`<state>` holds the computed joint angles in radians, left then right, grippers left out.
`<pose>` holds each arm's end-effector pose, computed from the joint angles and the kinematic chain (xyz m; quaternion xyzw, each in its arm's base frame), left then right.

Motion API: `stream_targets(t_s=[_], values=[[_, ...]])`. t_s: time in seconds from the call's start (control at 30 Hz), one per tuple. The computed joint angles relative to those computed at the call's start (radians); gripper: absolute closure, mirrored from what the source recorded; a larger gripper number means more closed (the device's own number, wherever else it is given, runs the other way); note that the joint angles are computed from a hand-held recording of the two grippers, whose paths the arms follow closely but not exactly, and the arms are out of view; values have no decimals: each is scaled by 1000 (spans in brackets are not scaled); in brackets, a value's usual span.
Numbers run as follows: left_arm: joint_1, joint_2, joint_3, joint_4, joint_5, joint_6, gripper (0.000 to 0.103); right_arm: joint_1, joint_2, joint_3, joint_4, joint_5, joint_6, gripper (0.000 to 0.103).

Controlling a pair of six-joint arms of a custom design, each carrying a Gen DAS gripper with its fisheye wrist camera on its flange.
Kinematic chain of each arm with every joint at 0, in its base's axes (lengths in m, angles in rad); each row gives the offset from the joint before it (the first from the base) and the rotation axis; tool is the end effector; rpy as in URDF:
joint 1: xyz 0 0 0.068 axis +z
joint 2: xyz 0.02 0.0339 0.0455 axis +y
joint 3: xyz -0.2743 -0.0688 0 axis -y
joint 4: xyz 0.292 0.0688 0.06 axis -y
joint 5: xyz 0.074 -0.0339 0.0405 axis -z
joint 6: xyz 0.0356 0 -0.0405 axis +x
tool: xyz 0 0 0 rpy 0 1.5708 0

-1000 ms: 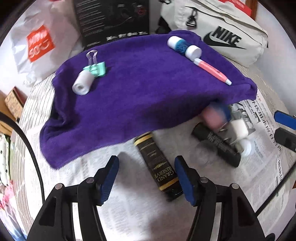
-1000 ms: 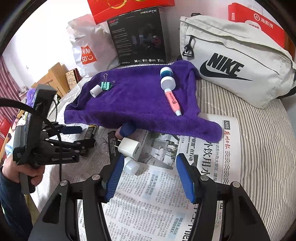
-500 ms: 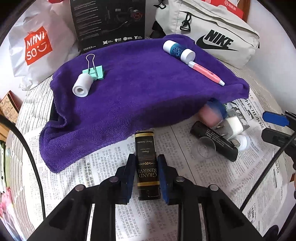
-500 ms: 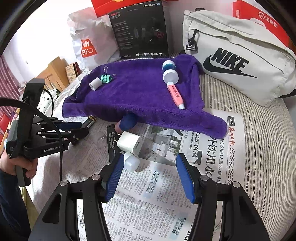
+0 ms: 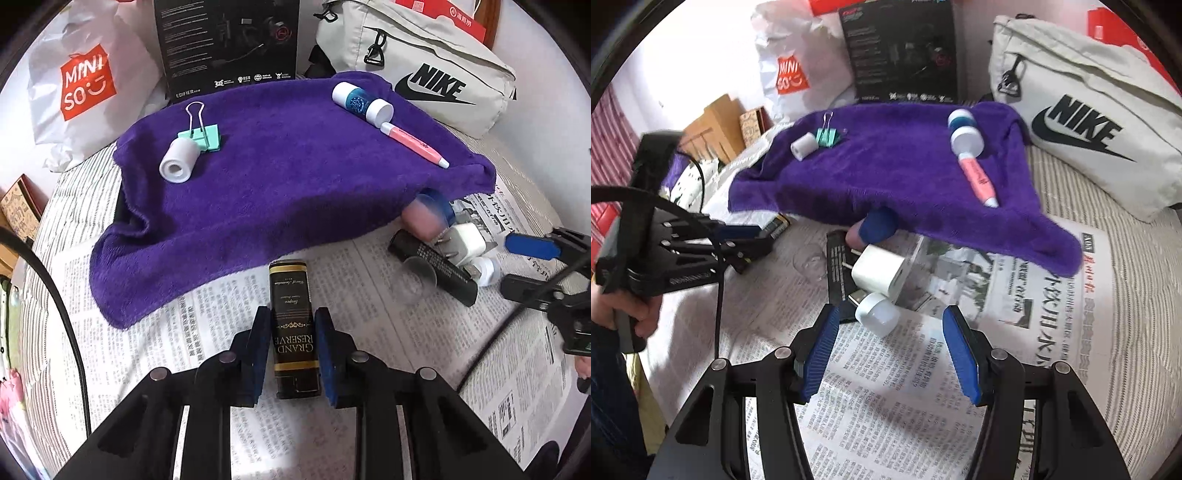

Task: Organize rigid objects
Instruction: 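Grasp the small white USB cap with the right tool while the left tool holds the bottle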

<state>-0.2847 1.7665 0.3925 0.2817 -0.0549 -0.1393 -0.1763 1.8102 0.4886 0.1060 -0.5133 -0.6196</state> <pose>0.2306 -0.0655 0.0107 0.0641 0.9691 -0.0238 0.2372 0.2509 -0.0269 0.0133 -0.2530 0.9189 0.1641 0.2543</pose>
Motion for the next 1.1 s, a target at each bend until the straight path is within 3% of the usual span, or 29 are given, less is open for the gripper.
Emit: stream_targets(t_s=[0.23, 0.37, 0.57, 0.83, 0.93, 1.1], values=[[31, 1, -23, 49, 44, 4, 79, 54, 83, 38, 25, 13, 6, 58], [34, 3, -30, 67, 51, 6, 79, 59, 99, 64, -24, -19, -10, 74], [46, 3, -41, 87, 67, 9, 79, -3, 80, 52, -15, 18, -28, 74], [10, 4, -38, 79, 15, -4, 79, -22, 88, -8, 169, 154, 1, 74], [8, 3, -37, 75, 12, -7, 79, -24, 104, -21, 222, 143, 9, 74], [10, -6, -39, 63, 4, -9, 80, -54, 99, -2, 166, 112, -13, 74]])
